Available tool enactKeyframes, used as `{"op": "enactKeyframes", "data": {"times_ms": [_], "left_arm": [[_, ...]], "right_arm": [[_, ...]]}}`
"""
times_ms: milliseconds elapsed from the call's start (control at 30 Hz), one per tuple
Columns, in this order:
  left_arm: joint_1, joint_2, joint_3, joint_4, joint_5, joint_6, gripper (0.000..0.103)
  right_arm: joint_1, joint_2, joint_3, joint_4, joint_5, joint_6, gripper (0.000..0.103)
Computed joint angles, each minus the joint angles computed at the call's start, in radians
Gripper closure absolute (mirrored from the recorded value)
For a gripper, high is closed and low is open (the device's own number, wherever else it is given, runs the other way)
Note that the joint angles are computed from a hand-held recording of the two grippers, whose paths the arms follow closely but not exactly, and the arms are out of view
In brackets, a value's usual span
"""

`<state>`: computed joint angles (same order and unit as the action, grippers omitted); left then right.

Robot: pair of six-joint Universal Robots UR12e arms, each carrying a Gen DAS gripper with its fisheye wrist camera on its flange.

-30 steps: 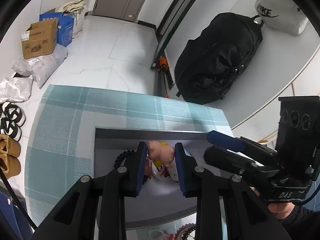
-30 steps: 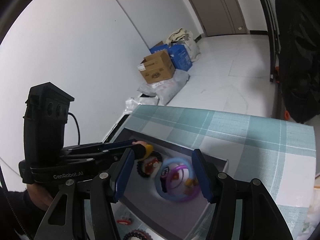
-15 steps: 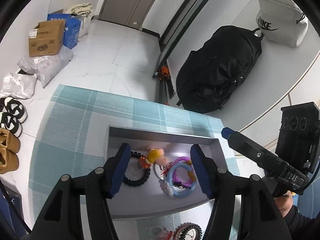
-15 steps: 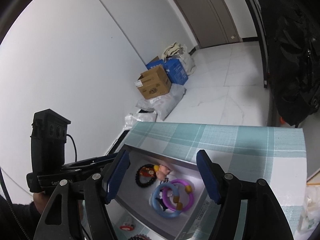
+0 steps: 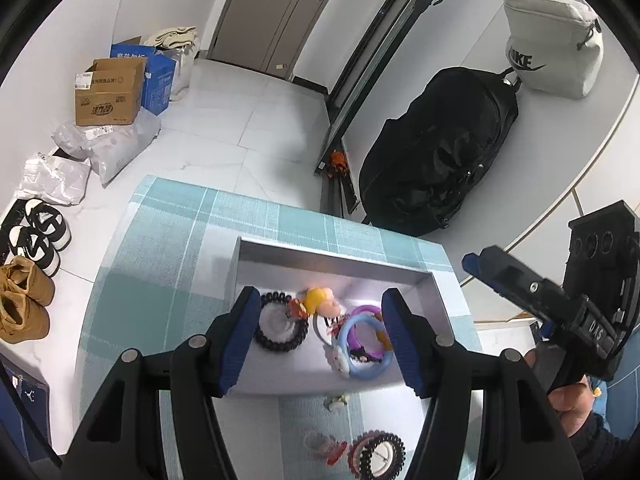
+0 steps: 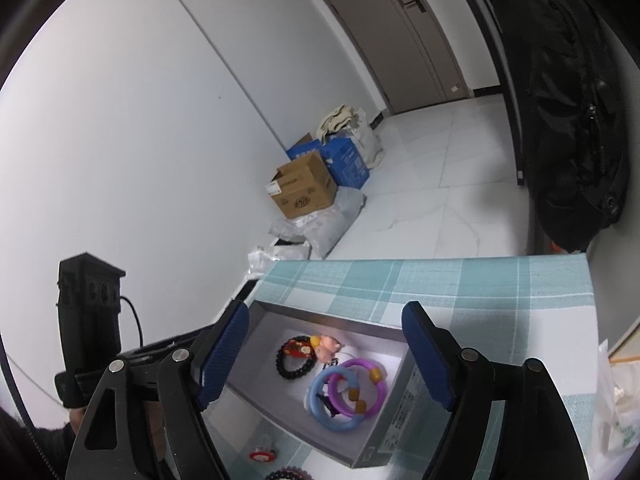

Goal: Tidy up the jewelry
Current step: 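Withdraw both grippers from the box toward the black bead bracelet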

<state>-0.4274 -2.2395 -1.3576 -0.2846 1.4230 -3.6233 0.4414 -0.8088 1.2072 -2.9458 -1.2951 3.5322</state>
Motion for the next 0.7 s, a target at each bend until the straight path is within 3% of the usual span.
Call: {"op": "enactKeyframes", "data": {"times_ms": [400,600,700], "left_arm": [[-0.030,0.034,-0.049,0.017,0.067,0.046,0.044],[-0.030,0.051,-0.075,0.002,0.042,0.030,0.043],[-0.036,0.058,-0.085,-0.007,0.063,0.036,0.042]], "right_arm": [[0.021,-0.043,0.071,-0.032,-0.070,0.028,0.018],[0.031,-0.057,0.089,-0.020,-0.106,0.016,0.017],[0.035,-0.066,0.104,-0.016,-0.114,0.012,0.015]]}}
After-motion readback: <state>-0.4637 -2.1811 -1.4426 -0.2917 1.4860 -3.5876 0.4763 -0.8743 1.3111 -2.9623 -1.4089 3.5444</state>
